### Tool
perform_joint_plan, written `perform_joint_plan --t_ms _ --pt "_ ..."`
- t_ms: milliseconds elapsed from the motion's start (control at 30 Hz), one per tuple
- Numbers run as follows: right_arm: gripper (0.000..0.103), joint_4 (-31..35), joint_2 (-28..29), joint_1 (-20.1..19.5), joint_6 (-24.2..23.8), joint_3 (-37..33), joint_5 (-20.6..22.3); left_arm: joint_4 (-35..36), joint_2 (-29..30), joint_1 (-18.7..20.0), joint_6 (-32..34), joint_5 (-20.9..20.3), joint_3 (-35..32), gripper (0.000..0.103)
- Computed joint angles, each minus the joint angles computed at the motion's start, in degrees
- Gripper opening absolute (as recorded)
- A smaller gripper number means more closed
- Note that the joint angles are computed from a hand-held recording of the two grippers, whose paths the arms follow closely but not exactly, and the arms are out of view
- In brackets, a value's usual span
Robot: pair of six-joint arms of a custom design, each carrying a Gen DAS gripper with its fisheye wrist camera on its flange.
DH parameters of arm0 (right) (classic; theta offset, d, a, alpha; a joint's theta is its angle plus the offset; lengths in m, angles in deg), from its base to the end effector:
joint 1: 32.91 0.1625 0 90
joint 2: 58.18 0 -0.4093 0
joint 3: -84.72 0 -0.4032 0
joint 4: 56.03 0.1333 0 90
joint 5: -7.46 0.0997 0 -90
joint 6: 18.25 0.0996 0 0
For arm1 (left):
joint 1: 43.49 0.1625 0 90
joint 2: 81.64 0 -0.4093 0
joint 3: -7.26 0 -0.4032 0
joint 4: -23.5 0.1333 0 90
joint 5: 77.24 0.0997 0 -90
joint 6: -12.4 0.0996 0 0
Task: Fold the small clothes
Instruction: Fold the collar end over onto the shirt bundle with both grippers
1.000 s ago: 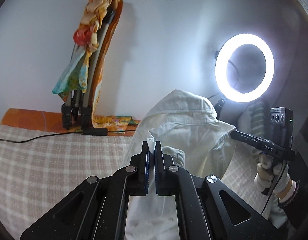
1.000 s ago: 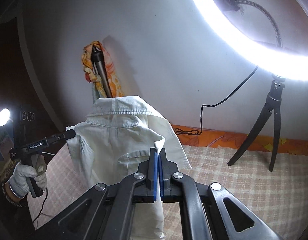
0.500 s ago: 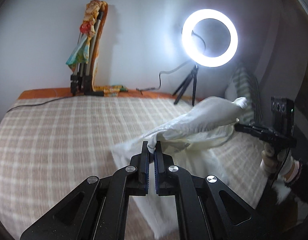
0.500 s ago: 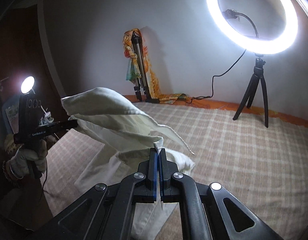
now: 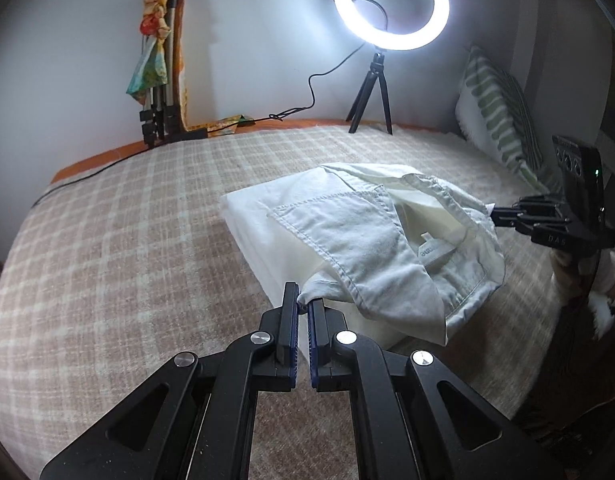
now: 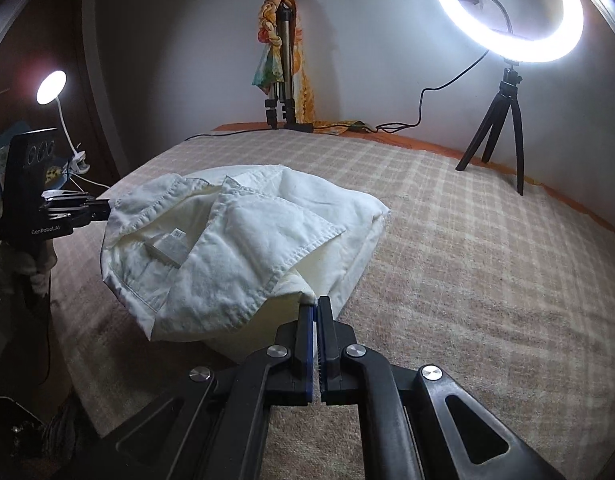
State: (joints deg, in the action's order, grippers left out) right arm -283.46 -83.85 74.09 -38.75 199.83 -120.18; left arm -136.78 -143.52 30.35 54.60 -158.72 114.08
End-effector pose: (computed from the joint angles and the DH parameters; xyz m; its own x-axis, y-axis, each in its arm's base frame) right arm 0.2150 -0.4552 -0.0421 -0.7650 -0.0345 0.6430 -0.4949 0.6704 -0.5528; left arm -0.0277 -0.6277 0.1923 -0.5478 0.7419 -0.3867 0.8363 0.4991 -0.2271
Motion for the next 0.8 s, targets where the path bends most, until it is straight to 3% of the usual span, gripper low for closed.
perform_joint_plan --t_ms 600,800 --pt "0.000 4.44 -0.10 0.64 1.05 -0.04 -4.16 -2.81 -0.01 -0.89 6.26 4.39 2.01 0.003" --pt "0.000 7.49 -3.58 1.36 3.07 3.19 -5.40 2.21 -2.08 0.32 4.86 5.60 1.28 0.009"
